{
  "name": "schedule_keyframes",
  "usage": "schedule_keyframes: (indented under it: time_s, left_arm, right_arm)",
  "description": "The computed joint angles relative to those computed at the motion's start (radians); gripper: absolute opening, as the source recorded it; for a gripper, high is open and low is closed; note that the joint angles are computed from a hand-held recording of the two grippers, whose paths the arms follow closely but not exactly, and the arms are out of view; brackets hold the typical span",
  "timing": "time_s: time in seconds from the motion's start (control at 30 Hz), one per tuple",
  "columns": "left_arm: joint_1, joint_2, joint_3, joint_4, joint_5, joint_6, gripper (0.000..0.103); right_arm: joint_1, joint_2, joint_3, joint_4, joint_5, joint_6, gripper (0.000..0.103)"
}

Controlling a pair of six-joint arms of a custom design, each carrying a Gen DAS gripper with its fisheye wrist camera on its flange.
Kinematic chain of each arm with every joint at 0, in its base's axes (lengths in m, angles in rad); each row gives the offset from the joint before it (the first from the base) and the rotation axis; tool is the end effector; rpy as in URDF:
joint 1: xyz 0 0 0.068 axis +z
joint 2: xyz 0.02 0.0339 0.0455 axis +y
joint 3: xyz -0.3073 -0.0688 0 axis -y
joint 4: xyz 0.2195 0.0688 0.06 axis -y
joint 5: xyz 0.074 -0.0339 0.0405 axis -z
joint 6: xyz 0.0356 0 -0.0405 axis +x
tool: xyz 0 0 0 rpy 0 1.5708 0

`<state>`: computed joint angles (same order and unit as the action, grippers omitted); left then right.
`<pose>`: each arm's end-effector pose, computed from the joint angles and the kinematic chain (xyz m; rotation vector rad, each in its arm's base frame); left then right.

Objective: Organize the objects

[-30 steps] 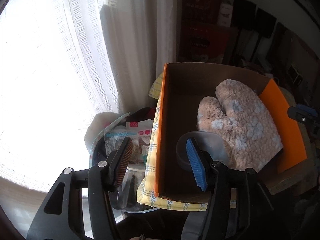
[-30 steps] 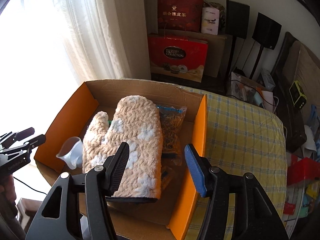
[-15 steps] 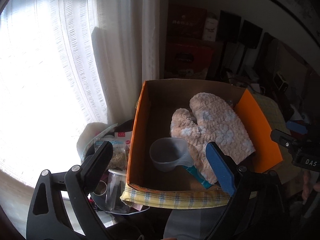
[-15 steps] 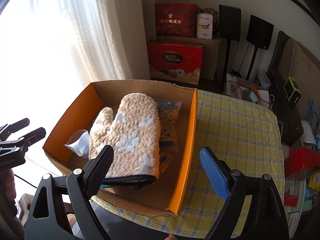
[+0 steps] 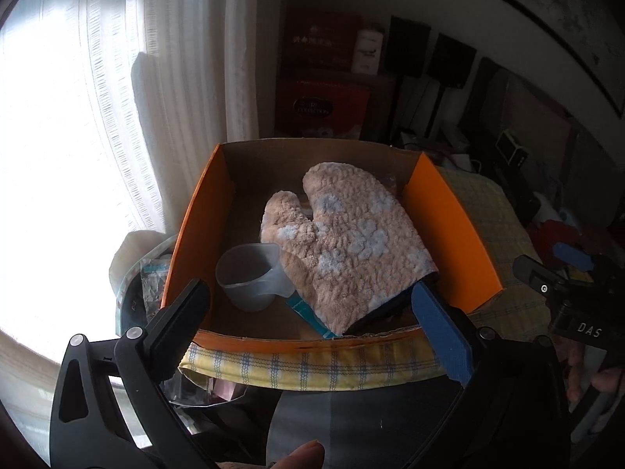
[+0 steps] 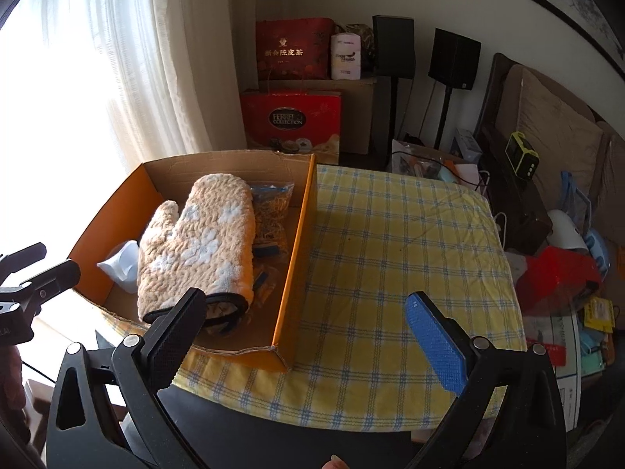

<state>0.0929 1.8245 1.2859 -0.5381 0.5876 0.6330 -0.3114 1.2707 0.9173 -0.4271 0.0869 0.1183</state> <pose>0.3657 0.0143 0.2586 0.8308 2.3030 -0.4719 0.2215 -0.0745 0.3104 0.5440 2.2925 -0.1967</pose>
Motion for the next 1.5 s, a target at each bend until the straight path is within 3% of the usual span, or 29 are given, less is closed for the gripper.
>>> schedule_keyframes:
  time_s: [0.37, 0.6, 0.9, 1.5]
  left_arm:
    - [-0.055, -0.124, -0.204, 0.144, -0.02, -0.045, 0.103]
    - [-0.108, -0.201, -0.342, 0.269, -0.098, -0.058, 0.103]
    - [-0.129, -0.23, -0.394, 0.347, -0.15, -0.108, 0.103]
    - [-0.117, -0.219, -0.381, 0.363, -0.161, -0.134, 0.103]
  right_arm:
    - [-0.052, -0.176, -0.128, 0.009, 0.077, 0.018, 0.102]
    - [-0.03, -0.227, -0.164, 0.004, 0.111, 0.047, 0.102]
    - [-0.012, -0.248, -0.194, 0.013, 0.163, 0.053, 0.102]
    - [0.009, -0.252, -0.202, 0.033, 0.191, 0.072, 0.102]
